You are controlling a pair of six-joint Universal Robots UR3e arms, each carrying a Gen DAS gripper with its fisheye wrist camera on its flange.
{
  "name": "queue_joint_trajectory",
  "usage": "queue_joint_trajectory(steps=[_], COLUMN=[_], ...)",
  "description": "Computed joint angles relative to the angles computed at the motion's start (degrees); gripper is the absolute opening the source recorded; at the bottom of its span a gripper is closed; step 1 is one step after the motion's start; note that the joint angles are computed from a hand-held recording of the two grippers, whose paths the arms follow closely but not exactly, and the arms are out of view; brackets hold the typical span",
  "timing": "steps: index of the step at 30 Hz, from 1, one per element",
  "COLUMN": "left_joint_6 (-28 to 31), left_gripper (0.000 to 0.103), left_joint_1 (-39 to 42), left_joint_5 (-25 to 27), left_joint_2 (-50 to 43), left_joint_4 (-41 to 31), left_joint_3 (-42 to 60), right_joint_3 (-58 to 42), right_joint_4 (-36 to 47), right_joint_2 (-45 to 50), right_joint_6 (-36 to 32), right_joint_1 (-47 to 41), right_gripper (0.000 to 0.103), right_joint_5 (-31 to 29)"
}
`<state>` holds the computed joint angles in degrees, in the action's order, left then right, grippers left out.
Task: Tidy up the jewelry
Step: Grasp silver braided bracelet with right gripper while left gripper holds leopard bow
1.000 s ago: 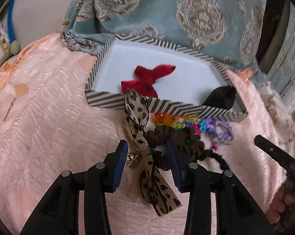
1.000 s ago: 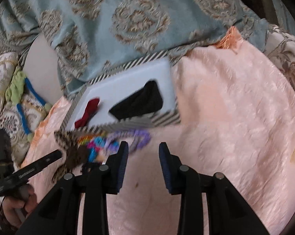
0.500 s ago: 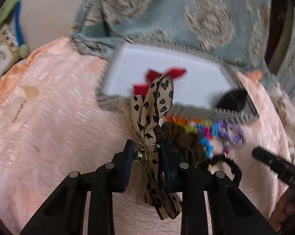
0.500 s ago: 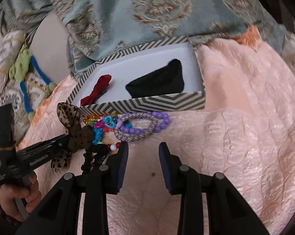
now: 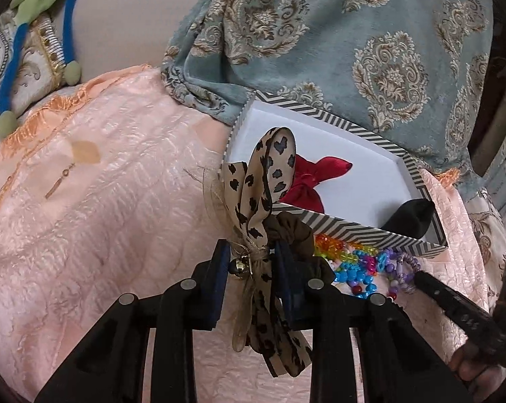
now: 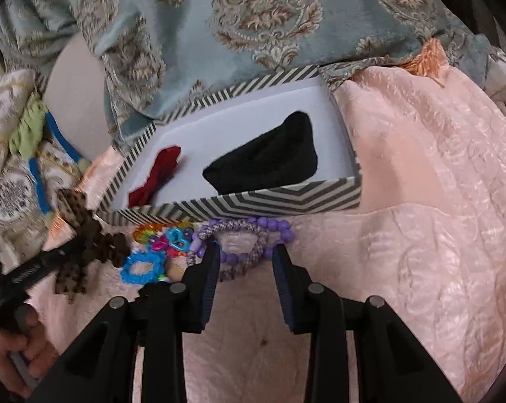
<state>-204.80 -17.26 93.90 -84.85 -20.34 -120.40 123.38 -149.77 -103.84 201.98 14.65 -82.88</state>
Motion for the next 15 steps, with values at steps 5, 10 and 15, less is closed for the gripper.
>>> queue_joint_trajectory(steps=[5,10,15], left_joint_6=[0.51,0.51,0.68], left_gripper=[0.010,0.010,0.010], left_joint_1=[-0.11,0.00,0.28], left_joint_5=[-0.87,-0.84,-1.23], left_joint_2=[-0.14,-0.20,-0.07], left_joint_4=[0.10,0.39,0.42], left_joint_3=[-0.02,-0.07,-0.15], right_joint_3=[-2.84,-0.88,0.76], right_joint_4=[1.63,2.00,2.71], right_joint_2=[3.20,-0.36,-4.90], right_joint_6=[-2.04,-1.94,-1.99], right_joint_1=[3.58,3.10,2.58], right_gripper=[0.015,0.008,0.008], right_joint_5=[-3.37,-3.99,-3.26])
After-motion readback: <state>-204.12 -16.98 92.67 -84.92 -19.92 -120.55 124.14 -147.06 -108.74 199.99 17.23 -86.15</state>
